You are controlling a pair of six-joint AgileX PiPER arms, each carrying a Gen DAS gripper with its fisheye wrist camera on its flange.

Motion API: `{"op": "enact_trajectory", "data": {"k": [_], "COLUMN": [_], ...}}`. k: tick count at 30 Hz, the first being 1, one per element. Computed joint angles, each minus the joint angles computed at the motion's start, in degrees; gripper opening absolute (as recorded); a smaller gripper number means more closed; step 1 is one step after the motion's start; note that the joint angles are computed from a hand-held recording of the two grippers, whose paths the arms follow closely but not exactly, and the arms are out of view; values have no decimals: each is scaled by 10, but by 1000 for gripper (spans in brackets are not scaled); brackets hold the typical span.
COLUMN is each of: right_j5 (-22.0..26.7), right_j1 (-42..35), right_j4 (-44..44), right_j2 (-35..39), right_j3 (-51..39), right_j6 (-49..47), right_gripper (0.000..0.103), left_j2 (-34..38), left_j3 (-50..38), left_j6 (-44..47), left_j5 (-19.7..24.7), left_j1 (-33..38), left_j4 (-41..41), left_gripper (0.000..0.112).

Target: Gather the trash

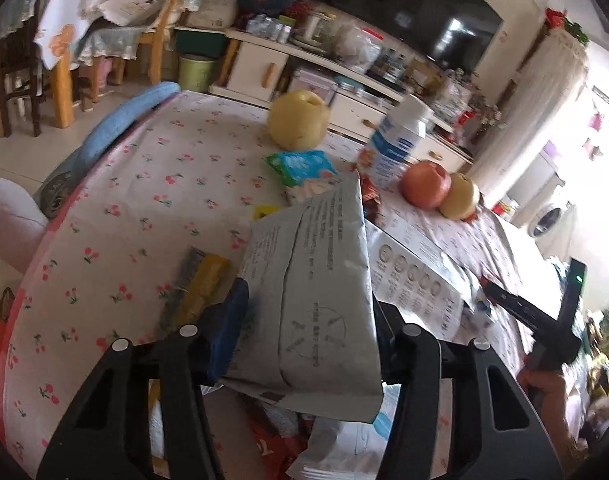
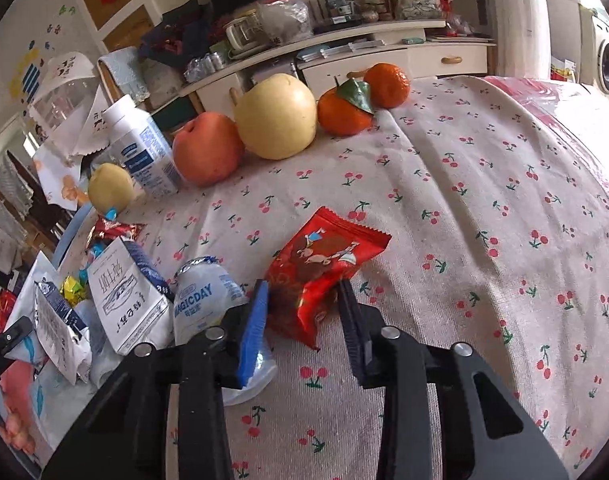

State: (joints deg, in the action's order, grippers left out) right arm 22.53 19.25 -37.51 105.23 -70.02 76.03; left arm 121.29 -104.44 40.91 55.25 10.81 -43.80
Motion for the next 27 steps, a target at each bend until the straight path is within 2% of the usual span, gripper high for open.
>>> {"op": "enact_trajectory", "data": {"k": [3,6,10,12,18,24,27], "right_j5": [21,35,33,32,24,30,35], "right_j1": [15,27,32,33,45,77,94], "right_j4": [-26,-54,-79,-90,-127,-152,-162], "right_j2": [-2,-10,-27,-37,-69,-87,-89], "right_j3": [-5,-4,14,24,49,52,46], "right_j6": [0,7,22,30,57,67,72], "right_gripper": [22,14,11,10,9,9,9], "left_j2": [-7,-10,-26,-15,48,33,17], "left_j3": [8,10,30,14,-74,-48,-24], "left_j6": [36,66,75,48,-38,-53,-76], "left_j5": [35,71,37,35,76,45,16], "left_j1": [3,8,4,4,-9,-25,-42], "left_j4": [-14,-24,-7,2,35,59,100], "left_gripper": [56,68,87,89,90,90,90]}}
